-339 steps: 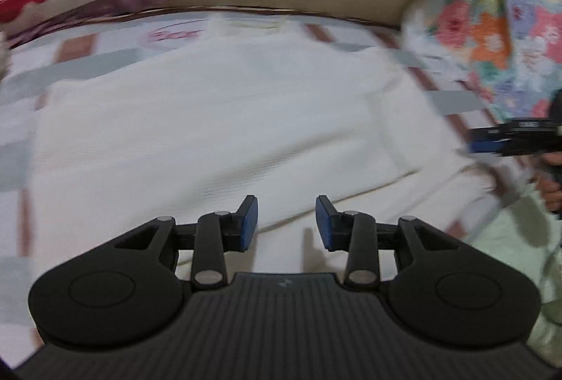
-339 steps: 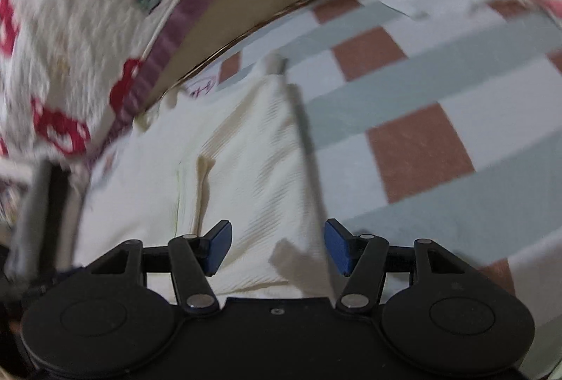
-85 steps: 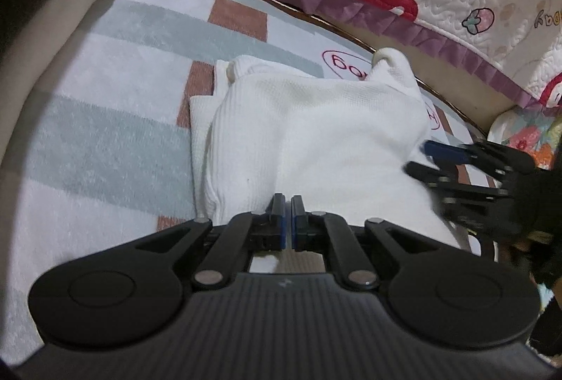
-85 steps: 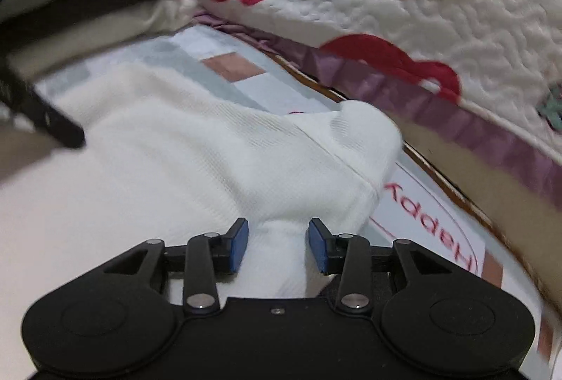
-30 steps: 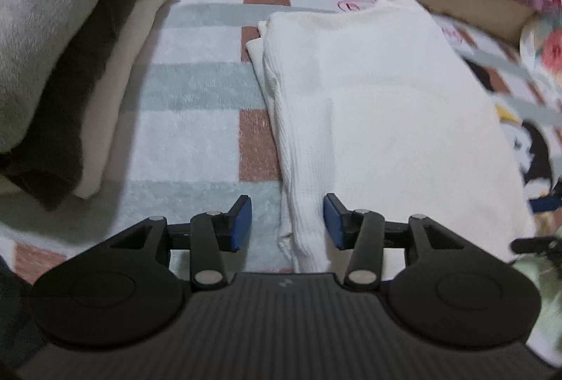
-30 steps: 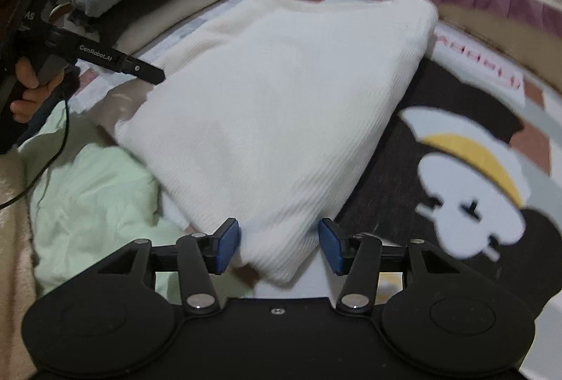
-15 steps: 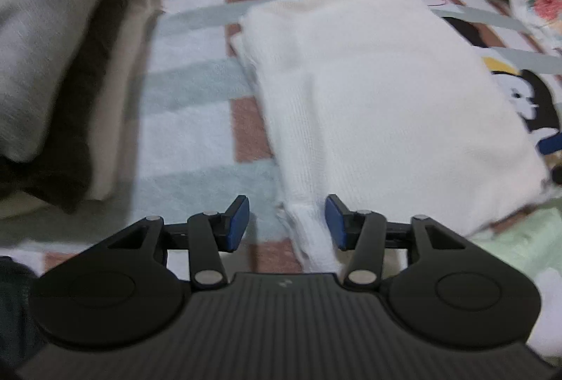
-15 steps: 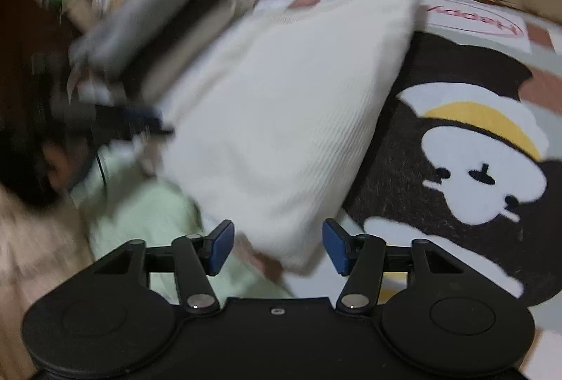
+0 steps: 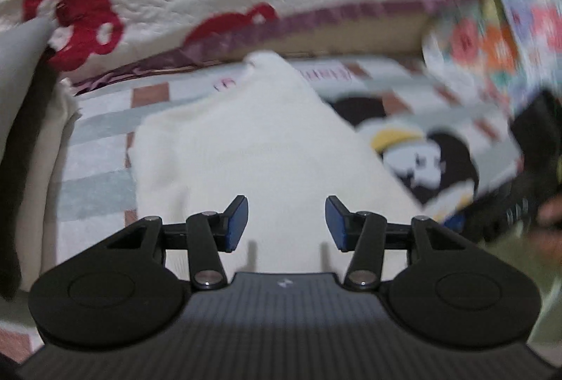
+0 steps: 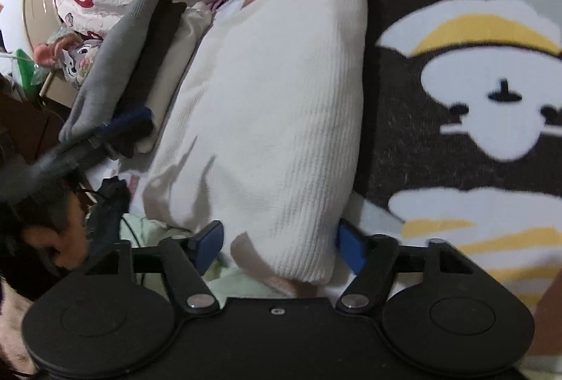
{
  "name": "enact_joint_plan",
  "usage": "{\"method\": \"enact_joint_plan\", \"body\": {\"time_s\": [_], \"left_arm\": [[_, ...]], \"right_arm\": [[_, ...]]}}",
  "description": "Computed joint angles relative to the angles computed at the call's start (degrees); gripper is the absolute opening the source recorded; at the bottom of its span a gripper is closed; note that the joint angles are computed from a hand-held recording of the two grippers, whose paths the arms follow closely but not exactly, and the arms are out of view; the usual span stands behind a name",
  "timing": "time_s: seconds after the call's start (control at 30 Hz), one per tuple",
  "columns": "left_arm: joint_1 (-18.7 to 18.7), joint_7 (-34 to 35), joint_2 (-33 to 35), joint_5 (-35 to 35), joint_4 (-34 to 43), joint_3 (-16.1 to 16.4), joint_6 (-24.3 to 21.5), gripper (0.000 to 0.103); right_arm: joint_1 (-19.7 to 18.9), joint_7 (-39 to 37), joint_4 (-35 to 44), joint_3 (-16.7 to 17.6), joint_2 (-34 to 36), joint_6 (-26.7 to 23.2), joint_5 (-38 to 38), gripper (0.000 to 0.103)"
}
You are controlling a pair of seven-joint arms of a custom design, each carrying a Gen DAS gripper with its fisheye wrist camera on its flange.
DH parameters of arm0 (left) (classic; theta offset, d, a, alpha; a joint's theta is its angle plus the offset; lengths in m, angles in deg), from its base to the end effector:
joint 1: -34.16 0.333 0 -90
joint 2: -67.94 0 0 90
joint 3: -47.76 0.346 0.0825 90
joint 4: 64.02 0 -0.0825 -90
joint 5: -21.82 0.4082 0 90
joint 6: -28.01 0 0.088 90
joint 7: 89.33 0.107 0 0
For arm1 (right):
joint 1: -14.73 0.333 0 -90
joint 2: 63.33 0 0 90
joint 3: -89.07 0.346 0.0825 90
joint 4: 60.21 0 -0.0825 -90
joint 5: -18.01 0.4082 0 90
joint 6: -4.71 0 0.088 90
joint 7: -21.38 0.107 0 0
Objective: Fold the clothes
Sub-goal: 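Grasp the folded white romper edge with the right gripper while the left gripper grasps it too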
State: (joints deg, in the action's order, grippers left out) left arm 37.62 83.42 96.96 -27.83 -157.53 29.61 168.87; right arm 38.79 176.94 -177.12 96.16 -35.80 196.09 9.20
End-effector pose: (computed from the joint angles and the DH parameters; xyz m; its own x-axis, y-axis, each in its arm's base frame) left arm 0.7287 -0.1531 0.3867 -0.8701 -0.4859 0.0831 -0.3819 0.5578 -0.7369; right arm 0.5734 0.3563 0.3112 -0.2256 -0.7220 -0.6541 -0.7708 0.5428 -0.3334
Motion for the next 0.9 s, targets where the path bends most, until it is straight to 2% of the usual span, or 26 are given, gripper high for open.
{"method": "enact_joint_plan", "body": {"time_s": [0.03,0.07,0.13,0.3,0.43,0.53,0.6,0.7,0.77,0.83,0.9], "left_arm": [[0.09,-0.09,0.13,0.38,0.18,0.04,-1.01,0.049],[0.17,-0.16,0.27,0.74,0.37,0.09,-2.02,0.049],[0.28,-0.3,0.56,1.43,0.79,0.22,-4.06,0.049],[1.43,2.88,0.58,-0.59,1.15,-0.69,-7.84,0.052],[2.54,7.29,-0.23,-3.29,0.63,-0.96,-11.17,0.052],[3.05,10.44,-0.74,-4.88,0.44,-0.66,-14.21,0.059],[2.52,12.42,-1.17,-4.33,-0.14,-0.07,-15.11,0.061],[0.37,14.78,-1.92,-5.28,-2.23,0.19,-10.05,0.069],[-1.53,14.49,-1.63,-6.38,-2.92,0.03,-4.73,0.069],[-3.18,14.01,-0.87,-7.6,-3.13,-0.59,1.09,0.067],[-3.05,18.32,-0.43,-10.04,-3.75,-2.2,5.97,0.063]], "right_arm": [[0.1,-0.22,-0.27,-0.05,-0.31,-0.56,-0.16,0.042],[1.42,-0.94,0.0,-1.44,-0.54,-1.96,-0.37,0.039],[0.07,-1.04,-0.05,-0.27,-0.22,0.21,-0.39,0.031],[-2.87,1.72,0.37,1.91,0.8,10.63,-0.42,0.029],[-2.17,1.98,3.66,0.69,1.28,9.42,-0.97,0.029],[-4.74,3.87,5.5,2.88,2.79,10.02,-3.11,0.029],[-5.24,5.19,6.47,3.1,3.53,11.57,-3.39,0.029],[-5.97,6.17,7.9,3.21,3.94,11.2,-5.44,0.029],[-6.85,7.2,8.01,3.92,3.76,10.56,-6.54,0.029],[-6.89,8.3,7.24,3.79,3.74,12.33,-6.29,0.029],[-6.62,9.29,6.83,3.36,3.96,14.05,-6.05,0.029]]}}
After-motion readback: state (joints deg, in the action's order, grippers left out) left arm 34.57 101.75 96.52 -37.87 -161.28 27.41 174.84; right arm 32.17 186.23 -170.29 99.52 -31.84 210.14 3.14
